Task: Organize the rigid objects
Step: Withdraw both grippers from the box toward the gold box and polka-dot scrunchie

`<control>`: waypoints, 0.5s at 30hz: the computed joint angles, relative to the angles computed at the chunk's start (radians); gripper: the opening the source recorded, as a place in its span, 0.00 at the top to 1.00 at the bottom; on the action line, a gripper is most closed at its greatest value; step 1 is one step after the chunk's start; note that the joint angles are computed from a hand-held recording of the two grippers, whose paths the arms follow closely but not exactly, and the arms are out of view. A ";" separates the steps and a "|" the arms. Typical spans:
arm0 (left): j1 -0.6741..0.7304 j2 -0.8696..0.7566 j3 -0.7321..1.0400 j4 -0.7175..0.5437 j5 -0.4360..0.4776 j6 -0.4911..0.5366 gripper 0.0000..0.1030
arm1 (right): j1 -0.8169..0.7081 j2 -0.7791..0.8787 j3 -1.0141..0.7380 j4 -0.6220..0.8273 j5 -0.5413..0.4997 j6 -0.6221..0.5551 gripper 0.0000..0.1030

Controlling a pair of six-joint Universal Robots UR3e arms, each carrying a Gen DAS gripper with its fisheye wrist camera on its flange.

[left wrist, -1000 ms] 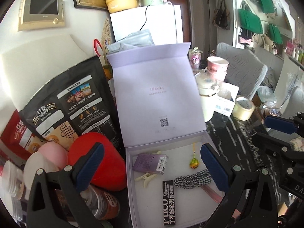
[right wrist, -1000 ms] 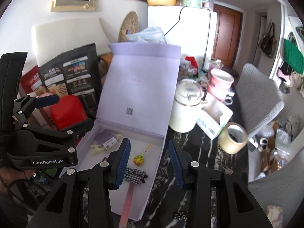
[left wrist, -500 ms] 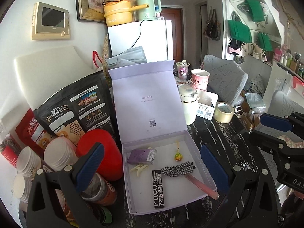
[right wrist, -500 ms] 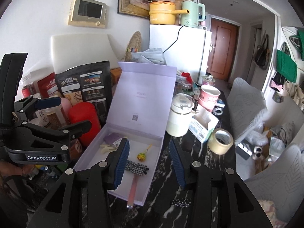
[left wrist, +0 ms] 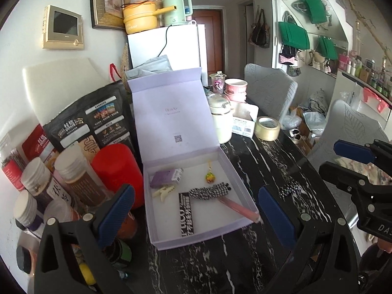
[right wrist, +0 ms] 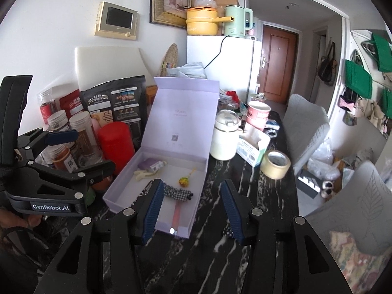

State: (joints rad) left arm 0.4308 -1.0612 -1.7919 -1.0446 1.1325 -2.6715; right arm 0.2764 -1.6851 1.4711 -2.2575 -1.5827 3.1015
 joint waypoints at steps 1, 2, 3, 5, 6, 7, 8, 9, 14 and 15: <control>0.001 0.016 -0.016 -0.001 -0.001 0.005 0.00 | 0.001 -0.030 0.036 -0.009 -0.002 0.006 0.52; 0.006 0.038 -0.036 -0.006 -0.007 0.013 0.00 | 0.003 -0.047 0.056 -0.014 -0.004 0.008 0.52; 0.011 0.061 -0.056 -0.017 -0.013 0.022 0.00 | 0.008 -0.064 0.079 -0.020 -0.011 0.011 0.51; 0.025 0.105 -0.085 -0.057 -0.033 0.047 0.00 | 0.029 -0.100 0.128 -0.033 -0.049 0.028 0.50; 0.043 0.134 -0.099 -0.089 -0.057 0.068 0.00 | 0.041 -0.117 0.151 -0.039 -0.070 0.038 0.50; 0.058 0.169 -0.119 -0.119 -0.075 0.091 0.00 | 0.052 -0.135 0.177 -0.046 -0.090 0.048 0.50; 0.061 0.189 -0.133 -0.129 -0.077 0.099 0.00 | 0.061 -0.145 0.194 -0.051 -0.104 0.052 0.50; 0.058 0.200 -0.143 -0.132 -0.076 0.101 0.00 | 0.076 -0.163 0.221 -0.057 -0.126 0.059 0.50; 0.098 0.314 -0.199 -0.257 -0.129 0.189 0.00 | 0.120 -0.259 0.321 -0.059 -0.190 0.112 0.50; 0.094 0.322 -0.204 -0.266 -0.129 0.193 0.00 | 0.126 -0.283 0.344 -0.059 -0.195 0.126 0.50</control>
